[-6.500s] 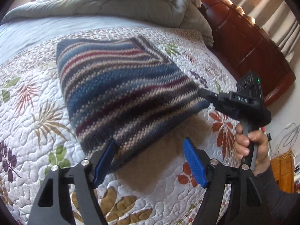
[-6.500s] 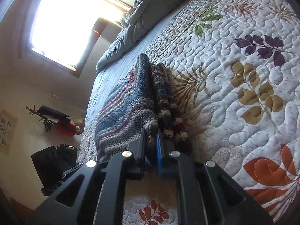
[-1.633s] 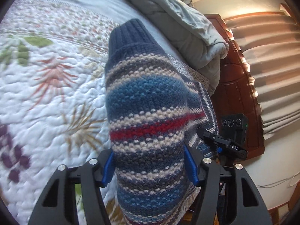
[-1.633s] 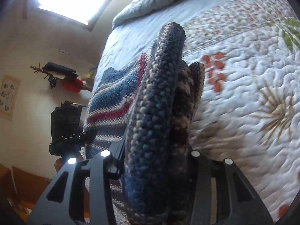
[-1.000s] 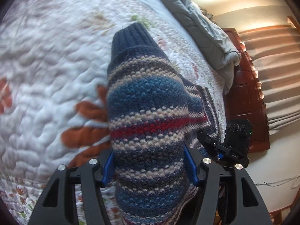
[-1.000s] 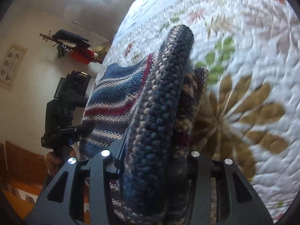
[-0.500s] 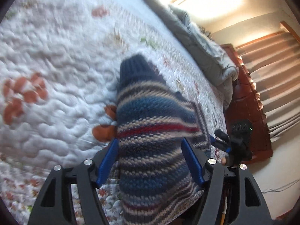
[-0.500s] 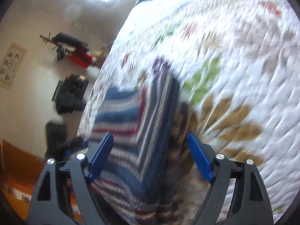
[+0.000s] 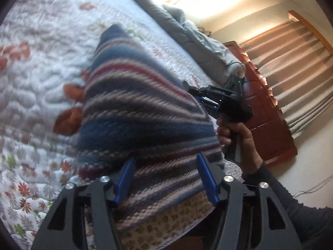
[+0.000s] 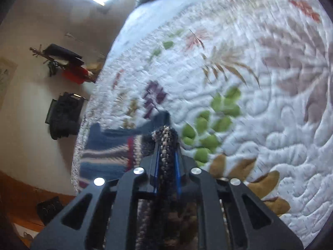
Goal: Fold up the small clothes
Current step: 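Release the folded sweater from both grippers and pull the tools back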
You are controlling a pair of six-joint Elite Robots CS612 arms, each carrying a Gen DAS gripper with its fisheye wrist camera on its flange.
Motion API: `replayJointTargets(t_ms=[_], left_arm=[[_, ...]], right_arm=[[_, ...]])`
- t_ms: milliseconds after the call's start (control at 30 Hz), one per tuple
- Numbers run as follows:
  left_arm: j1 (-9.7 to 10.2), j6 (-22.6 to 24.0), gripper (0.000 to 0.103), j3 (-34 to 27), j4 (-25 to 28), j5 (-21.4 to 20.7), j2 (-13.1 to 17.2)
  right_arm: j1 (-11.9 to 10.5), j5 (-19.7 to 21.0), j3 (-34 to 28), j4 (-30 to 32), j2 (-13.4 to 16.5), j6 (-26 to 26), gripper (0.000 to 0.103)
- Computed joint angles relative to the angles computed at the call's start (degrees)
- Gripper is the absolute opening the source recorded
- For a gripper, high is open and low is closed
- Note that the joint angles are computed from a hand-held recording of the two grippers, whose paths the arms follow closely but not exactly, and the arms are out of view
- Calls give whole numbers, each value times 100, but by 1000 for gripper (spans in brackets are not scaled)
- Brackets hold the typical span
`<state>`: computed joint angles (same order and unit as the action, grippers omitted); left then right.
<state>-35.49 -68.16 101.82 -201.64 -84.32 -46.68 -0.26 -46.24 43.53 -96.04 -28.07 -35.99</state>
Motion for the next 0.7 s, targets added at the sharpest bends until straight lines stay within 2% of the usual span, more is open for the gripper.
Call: replayJointTargets(t_ms=[67, 167, 233, 333, 400, 467, 533, 567, 700], left_arm=[[-23, -46, 57, 41, -153, 35, 14], [-26, -21, 64, 17, -260, 16, 37], [-22, -25, 64, 4, -235, 8, 43], [0, -131, 64, 4, -370, -33, 90], [1, -159, 64, -1, -366, -41, 100], [6, -129, 64, 27, -376, -93, 108], [16, -182, 64, 28, -388, -120, 115], [20, -218, 64, 34, -393, -123, 105], [13, -297, 64, 67, -420, -86, 95]], right_arm=[[-77, 137, 258, -119, -154, -145, 27], [-242, 468, 1201, -1244, -725, -175, 27], [-341, 789, 1683, -1191, -1064, -693, 27], [-353, 630, 1947, -554, -1257, -1363, 27], [-304, 238, 2017, -629, -1227, -1309, 27], [-256, -25, 2088, -935, -1178, -1017, 18], [-284, 60, 2105, -895, -1220, -890, 18], [-318, 142, 2220, -950, -1331, -931, 23], [-474, 385, 2906, -1137, -1867, -1525, 25]])
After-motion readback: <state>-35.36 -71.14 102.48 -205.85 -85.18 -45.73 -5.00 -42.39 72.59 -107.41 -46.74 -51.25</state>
